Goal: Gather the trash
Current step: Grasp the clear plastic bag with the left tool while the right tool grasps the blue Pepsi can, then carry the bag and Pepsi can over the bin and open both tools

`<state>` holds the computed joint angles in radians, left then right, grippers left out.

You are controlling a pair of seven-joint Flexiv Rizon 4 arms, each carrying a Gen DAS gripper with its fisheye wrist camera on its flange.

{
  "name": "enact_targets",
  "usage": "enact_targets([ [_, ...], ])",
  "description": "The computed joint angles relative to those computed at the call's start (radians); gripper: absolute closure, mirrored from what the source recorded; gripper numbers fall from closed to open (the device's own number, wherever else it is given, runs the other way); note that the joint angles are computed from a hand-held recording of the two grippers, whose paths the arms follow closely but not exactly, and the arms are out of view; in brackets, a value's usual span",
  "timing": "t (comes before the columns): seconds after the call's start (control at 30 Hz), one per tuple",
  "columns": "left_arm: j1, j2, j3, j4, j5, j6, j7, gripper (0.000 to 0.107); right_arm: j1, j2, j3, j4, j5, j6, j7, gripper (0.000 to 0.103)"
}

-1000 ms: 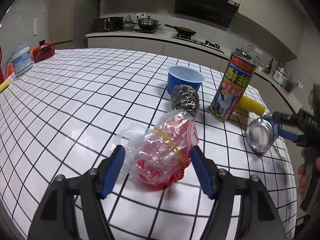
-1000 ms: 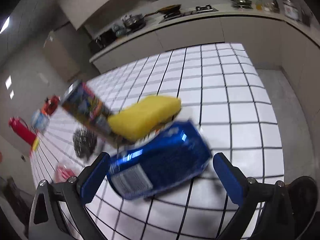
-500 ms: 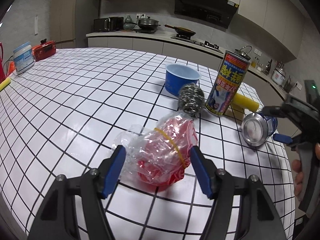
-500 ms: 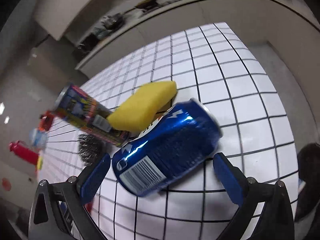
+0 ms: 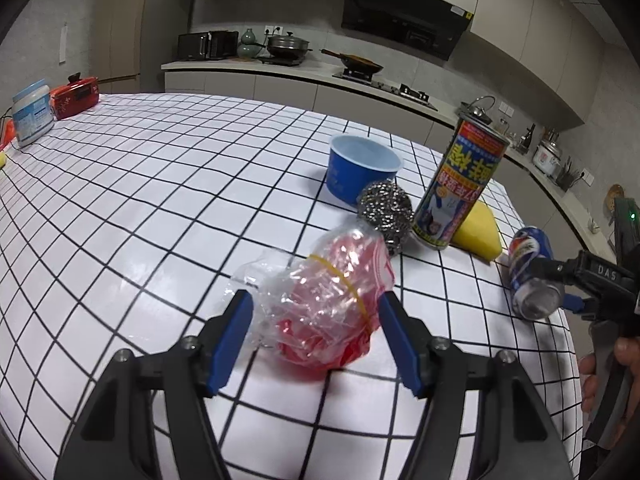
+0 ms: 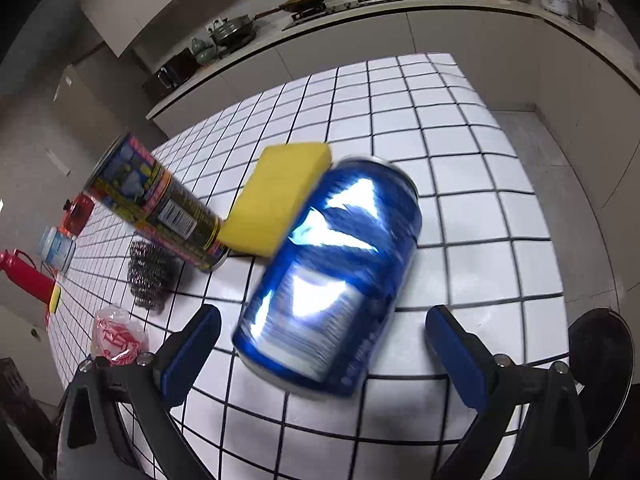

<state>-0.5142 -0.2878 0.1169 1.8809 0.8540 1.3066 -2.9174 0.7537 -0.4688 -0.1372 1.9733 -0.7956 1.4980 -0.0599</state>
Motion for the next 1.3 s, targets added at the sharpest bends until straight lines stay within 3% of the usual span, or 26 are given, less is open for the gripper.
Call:
enact_targets([
  [0.13,0.004,-0.014,-0.009,-0.015,-0.016,-0.001,0.031,0.041,-0.036,-0.006,0.05,-0.042,0.032,-0.059,-0.048,0.0],
  [0.17,0.001,-0.015,-0.006,-0.018,-0.019,-0.007,0.035,0.041,-0.063,-0.017,0.085,-0.058,0.058,-0.065,-0.079,0.005],
  [0.2,-0.003,-0.016,-0.004,-0.024,-0.018,-0.019,0.038,0.038,-0.074,-0.021,0.102,-0.066,0.072,-0.077,-0.103,0.028],
  [0.3,0.003,-0.026,-0.012,-0.038,-0.034,-0.034,0.089,0.024,-0.079,-0.023,0.117,-0.073,0.093,-0.089,-0.139,0.027],
  [0.37,0.011,-0.038,-0.02,-0.046,-0.055,-0.035,0.133,0.023,-0.074,-0.02,0.11,-0.065,0.098,-0.083,-0.134,0.027],
  [0.47,0.02,-0.058,-0.017,-0.055,-0.082,-0.014,0.186,0.023,-0.098,-0.035,0.142,-0.081,0.15,-0.094,-0.159,0.015],
  [0.57,0.013,-0.074,-0.003,-0.069,-0.103,-0.008,0.221,0.023,-0.099,-0.053,0.141,-0.099,0.174,-0.098,-0.17,0.015],
  [0.6,0.012,-0.078,-0.001,-0.072,-0.114,-0.007,0.237,0.025,-0.115,-0.068,0.163,-0.108,0.207,-0.078,-0.203,0.02],
  [0.67,0.007,-0.082,0.002,-0.073,-0.134,-0.003,0.267,0.029,-0.109,-0.068,0.154,-0.1,0.213,-0.051,-0.214,0.029],
  [0.77,-0.005,-0.079,0.011,-0.063,-0.158,0.013,0.281,0.035,-0.084,-0.062,0.127,-0.075,0.234,-0.011,-0.222,0.032],
  [1.0,-0.076,-0.042,0.059,-0.047,-0.111,0.024,0.185,0.038,-0.006,-0.02,0.039,-0.003,0.244,0.057,-0.219,0.034],
  [1.3,-0.069,-0.005,0.001,-0.044,-0.049,-0.036,0.109,0.039,0.08,0.045,-0.056,0.079,0.232,0.126,-0.239,0.034],
])
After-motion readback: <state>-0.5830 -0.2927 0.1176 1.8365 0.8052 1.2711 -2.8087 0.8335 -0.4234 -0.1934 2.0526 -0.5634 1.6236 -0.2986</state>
